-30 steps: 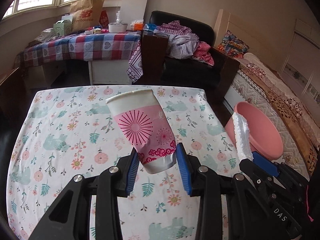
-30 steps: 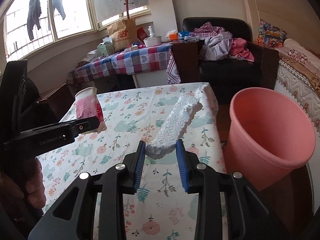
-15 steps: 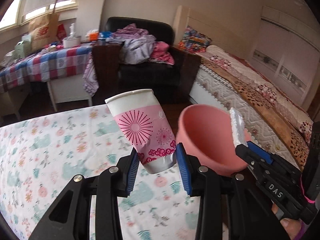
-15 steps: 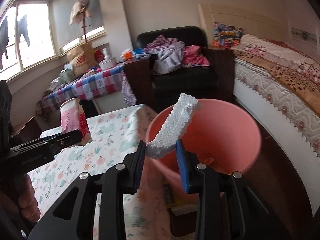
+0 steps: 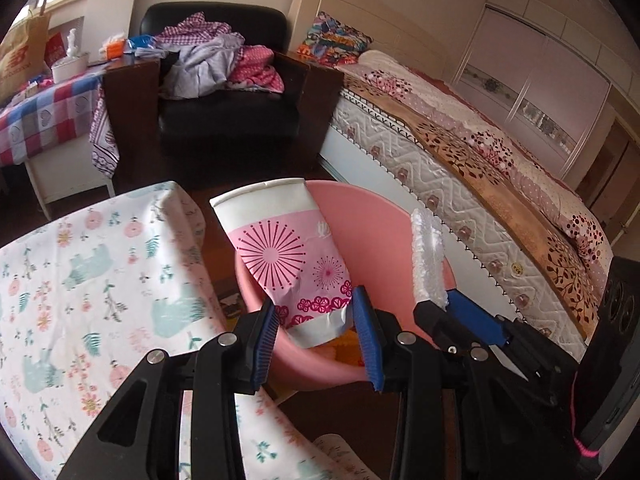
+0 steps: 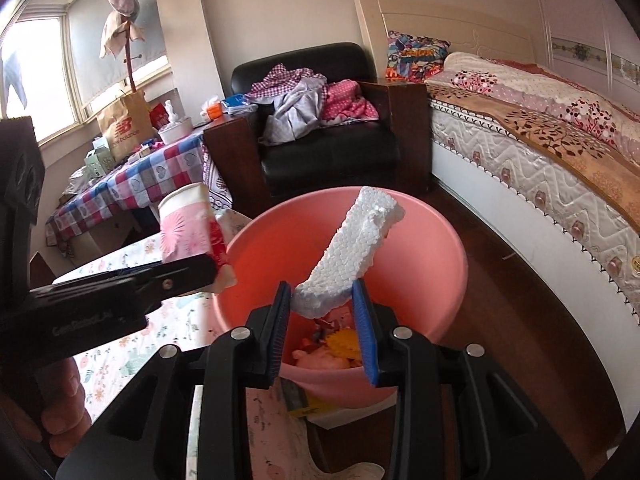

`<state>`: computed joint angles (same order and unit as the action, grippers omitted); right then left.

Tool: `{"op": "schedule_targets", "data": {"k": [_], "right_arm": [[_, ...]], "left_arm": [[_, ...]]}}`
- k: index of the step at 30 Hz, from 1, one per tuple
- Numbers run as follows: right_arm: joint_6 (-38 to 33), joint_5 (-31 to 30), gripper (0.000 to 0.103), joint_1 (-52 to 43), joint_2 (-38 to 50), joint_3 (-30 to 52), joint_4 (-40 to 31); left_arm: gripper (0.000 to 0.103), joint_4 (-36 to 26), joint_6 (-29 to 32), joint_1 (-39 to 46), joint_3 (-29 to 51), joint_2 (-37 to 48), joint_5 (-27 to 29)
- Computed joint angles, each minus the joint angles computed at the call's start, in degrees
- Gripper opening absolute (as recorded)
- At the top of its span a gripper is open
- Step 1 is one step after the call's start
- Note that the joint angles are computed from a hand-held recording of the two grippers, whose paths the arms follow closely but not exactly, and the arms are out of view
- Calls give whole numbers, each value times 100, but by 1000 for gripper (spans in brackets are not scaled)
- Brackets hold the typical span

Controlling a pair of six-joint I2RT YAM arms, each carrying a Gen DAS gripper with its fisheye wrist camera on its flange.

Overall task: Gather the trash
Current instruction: 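Open both grippers to drop the cup and foam strip into the bucket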

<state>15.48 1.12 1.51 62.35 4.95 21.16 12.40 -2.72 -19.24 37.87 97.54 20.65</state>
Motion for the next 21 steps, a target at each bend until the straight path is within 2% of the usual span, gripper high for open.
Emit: {"op": "schedule_targets", "data": {"k": [12, 21], "right_arm": [[-177, -107, 32, -379, 1187, 115, 839], [-275, -157, 32, -533, 1645, 293, 1048]], "left_arm": [[37, 65, -158, -357, 601, 879, -368], [37, 114, -180, -401, 749, 1092, -465]]}}
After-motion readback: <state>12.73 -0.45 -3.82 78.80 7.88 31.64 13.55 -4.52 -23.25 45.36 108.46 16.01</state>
